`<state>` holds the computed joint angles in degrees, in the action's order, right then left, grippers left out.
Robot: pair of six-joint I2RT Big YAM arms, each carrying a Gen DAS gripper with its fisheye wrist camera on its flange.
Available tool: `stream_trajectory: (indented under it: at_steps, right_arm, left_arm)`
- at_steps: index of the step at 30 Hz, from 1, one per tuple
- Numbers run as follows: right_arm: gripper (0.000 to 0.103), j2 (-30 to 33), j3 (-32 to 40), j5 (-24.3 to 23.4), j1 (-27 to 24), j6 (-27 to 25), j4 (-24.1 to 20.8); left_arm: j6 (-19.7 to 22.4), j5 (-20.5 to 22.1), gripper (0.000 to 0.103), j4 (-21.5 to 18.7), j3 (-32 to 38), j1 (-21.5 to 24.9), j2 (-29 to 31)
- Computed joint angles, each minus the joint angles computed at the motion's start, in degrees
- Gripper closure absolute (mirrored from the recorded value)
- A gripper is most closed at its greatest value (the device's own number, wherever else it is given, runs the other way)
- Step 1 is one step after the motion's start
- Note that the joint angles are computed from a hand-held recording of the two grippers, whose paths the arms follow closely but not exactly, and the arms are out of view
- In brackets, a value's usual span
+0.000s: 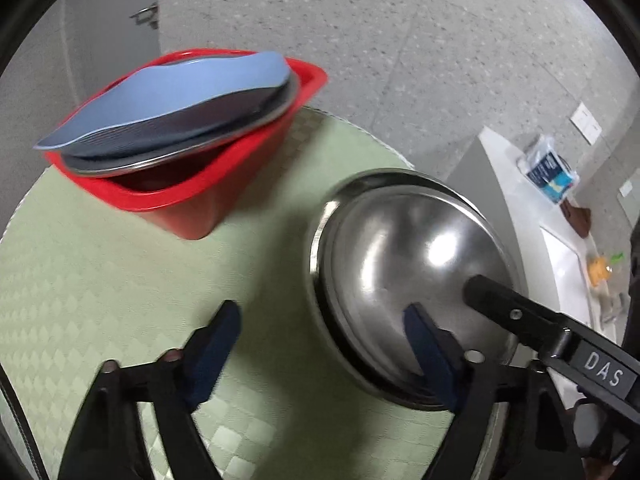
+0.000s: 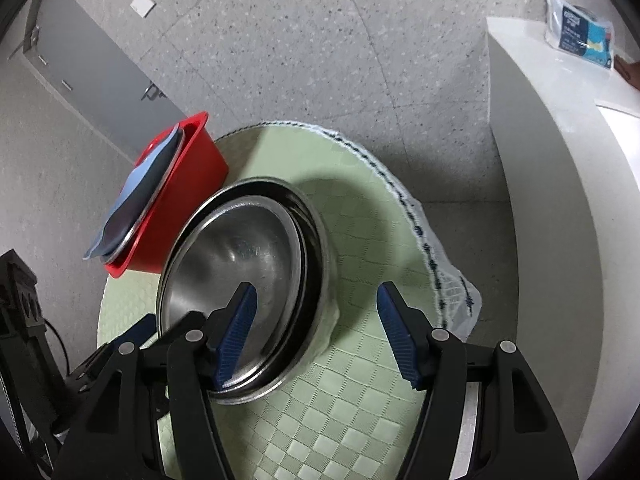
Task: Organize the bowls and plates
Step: 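Grasp the rims of the stacked steel bowls with both tools, then lift the stacked steel bowls and lower them into the red basin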
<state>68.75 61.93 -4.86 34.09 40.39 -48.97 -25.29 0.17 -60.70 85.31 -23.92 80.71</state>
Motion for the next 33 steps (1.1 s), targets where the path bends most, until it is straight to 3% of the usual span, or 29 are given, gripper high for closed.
stream_trajectory:
  at_steps: [3,4,5,11,14,21,27,33]
  right_arm:
    - [0.042,0.69,0.05,-0.53,0.40,-0.27,0.36]
    - [0.047,0.95,0.02,-1.00,0.22,-0.43,0.70]
    - [0.052,1.11,-0.05,-1.54,0.19,-0.47,1.02]
    - [0.057,1.08,-0.44,-1.22,0.02,0.10,1.24]
    - [0.058,0.60,-0.32,1.10,1.11,0.61,0.33]
    - [0.058,-2.05,0.14,6.53,4.19,4.44,-1.85]
    - [0.058,-2.63,4.49,13.14,8.02,8.68,-5.00]
    - [0.058,2.82,14.09,17.71,11.36,9.66,-6.77]
  left_arm:
    - [2.61,1.76,0.045,0.19,1.21,0.43,1.47]
    - [3.32,2.44,0.053,0.40,1.35,0.54,1.80]
    - [4.26,2.75,0.055,0.38,1.73,0.56,2.23]
    - [6.74,3.03,0.059,0.38,2.23,1.41,3.00]
    - [7.90,4.32,0.064,0.30,1.34,1.72,2.03]
    - [12.10,8.92,0.064,0.46,-0.07,3.55,-1.67]
    - [18.42,15.73,0.064,-1.56,3.42,8.37,-3.76]
    - [24.18,19.25,0.064,-4.24,8.96,15.15,-2.99]
